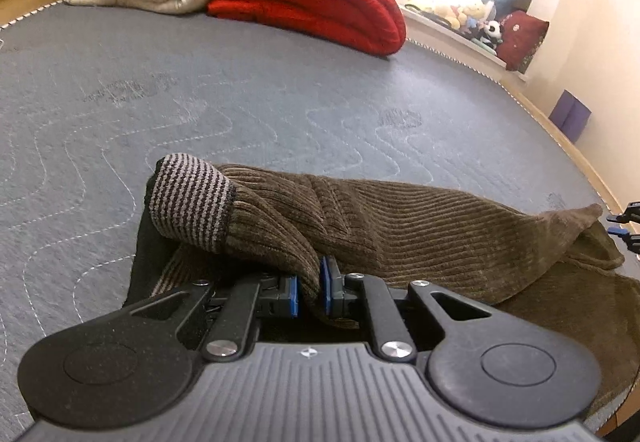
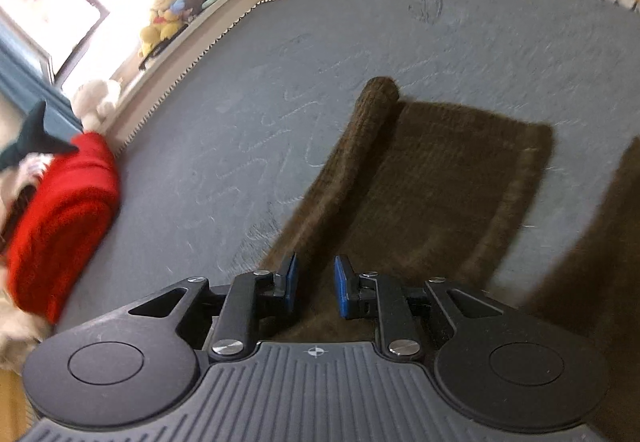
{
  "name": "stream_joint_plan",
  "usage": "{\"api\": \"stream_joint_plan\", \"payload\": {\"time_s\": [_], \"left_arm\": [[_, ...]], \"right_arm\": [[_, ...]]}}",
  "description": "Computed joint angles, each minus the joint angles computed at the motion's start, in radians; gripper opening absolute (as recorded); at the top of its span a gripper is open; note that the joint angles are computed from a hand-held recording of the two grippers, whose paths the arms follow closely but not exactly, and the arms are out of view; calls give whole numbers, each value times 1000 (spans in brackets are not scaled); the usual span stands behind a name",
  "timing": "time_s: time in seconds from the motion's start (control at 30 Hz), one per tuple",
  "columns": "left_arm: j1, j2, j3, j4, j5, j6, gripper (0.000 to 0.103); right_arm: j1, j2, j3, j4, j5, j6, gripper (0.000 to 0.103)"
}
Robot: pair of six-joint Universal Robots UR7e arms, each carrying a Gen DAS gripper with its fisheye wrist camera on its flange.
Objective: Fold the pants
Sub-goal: 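Grasp the leg end with the right gripper while the left gripper holds the waistband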
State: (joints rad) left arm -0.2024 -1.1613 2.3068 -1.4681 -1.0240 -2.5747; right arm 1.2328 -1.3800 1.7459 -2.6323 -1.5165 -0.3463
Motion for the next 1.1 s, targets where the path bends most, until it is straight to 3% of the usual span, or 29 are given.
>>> {"api": "stream_joint_plan", "payload": {"time_s": [0.07,0.3,0.43,0.53,0.67,0.83,0.97,1.1], "left_arm": [[0,11,-9,11,-3,-5,13],[13,50,-44,44,-10,36,13],[20,69,-70,81,-4,39,13],[10,62,-75,111,0,3,13],[-16,40,-78,159,1,-95,13],[-58,26,-107,238,-26,-215,12],[-93,15,-131,275,-84,-263,10],[-108,9,-160,289,-149,-226,10]], "right_arm": [[3,40,-26,6,-6,30,31],[21,131,-80,10,-51,116,31],[36,131,-78,-32,-48,118,3],[51,102,-60,-75,-38,80,3],[72,13,-14,-81,-58,78,2],[60,-178,83,-74,-75,38,2],[-12,-366,172,-12,-43,23,2],[-141,-531,263,55,-1,-42,2]]}}
